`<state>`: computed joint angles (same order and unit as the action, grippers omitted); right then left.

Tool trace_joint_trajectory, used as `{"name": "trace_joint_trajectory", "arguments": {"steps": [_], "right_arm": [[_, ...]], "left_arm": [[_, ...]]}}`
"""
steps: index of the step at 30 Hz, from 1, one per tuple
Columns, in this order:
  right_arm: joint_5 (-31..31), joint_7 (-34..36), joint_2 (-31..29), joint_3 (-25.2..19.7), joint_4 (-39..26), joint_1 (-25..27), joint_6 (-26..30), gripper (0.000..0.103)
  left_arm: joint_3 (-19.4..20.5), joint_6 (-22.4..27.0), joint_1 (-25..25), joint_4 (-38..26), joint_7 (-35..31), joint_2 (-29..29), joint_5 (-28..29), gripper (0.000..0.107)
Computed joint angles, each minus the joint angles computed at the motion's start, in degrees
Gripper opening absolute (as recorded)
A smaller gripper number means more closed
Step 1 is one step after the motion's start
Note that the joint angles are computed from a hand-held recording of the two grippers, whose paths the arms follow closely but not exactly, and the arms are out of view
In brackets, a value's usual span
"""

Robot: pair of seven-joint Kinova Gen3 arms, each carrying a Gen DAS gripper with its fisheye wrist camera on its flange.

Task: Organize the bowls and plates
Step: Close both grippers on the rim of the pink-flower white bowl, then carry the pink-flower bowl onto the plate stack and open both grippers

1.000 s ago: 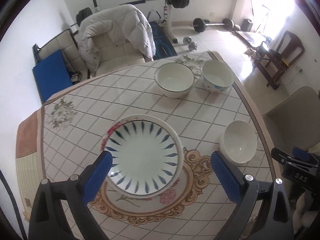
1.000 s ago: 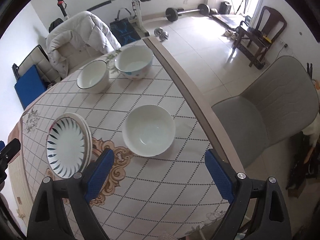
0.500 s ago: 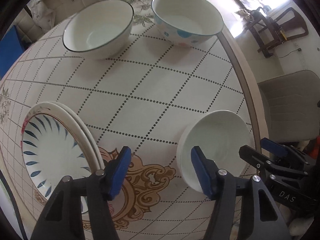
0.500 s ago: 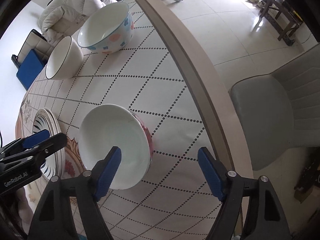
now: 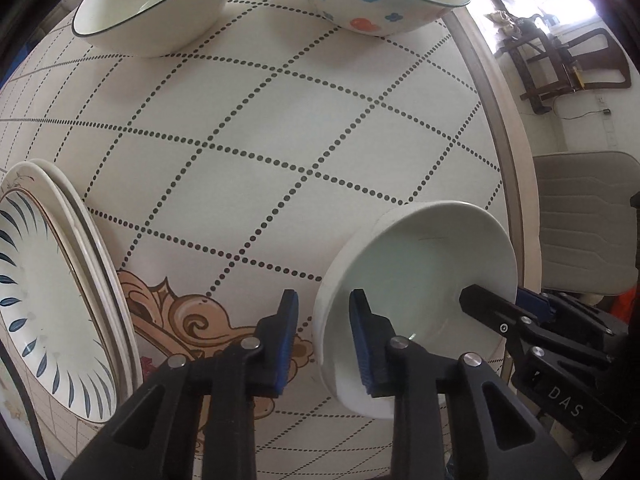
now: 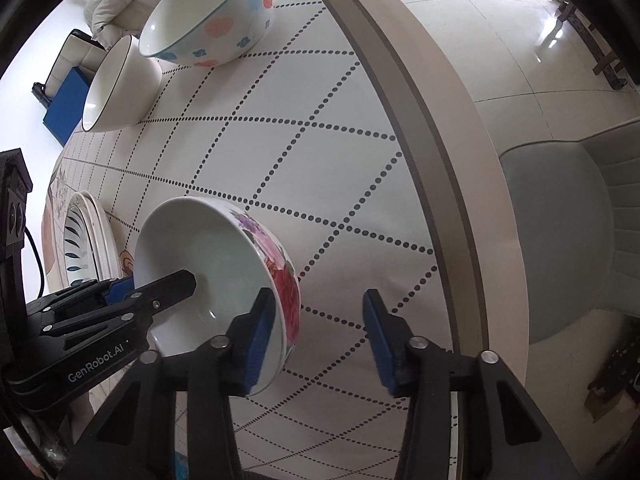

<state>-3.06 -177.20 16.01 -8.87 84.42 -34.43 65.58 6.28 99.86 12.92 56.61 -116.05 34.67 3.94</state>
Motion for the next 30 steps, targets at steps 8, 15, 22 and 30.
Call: {"name": "trace_joint_trajectory", "arguments": {"steps": [8,15,22,30], "right_arm": [[-1.6,4.6,2.6,0.0,-1.8,1.1,-2.0,0.01],[-1.2,6.1,5.5,0.7,-6.7,0.5,0.8,0.01],[-1.8,10.4,7.8,1.2,-12.6,1.7,2.7,0.01],[-4.1,17.4,14.7,1.6,-23.0,4.0,6.8,0.01]], "left_arm": [[-0.3,0.6,0.2,-1.2,1.5,0.4,0.1,0.014],[-0.7,2.1,-1.5,-4.5,0.7,1.0,-0.5,0.014],[-2.0,6.1,-3.3,-13.9,1.3,5.2,-1.8,0.014],[-3.2,12.3,-4.5,-25.6,1.4,12.1,-3.4,0.014]]}}
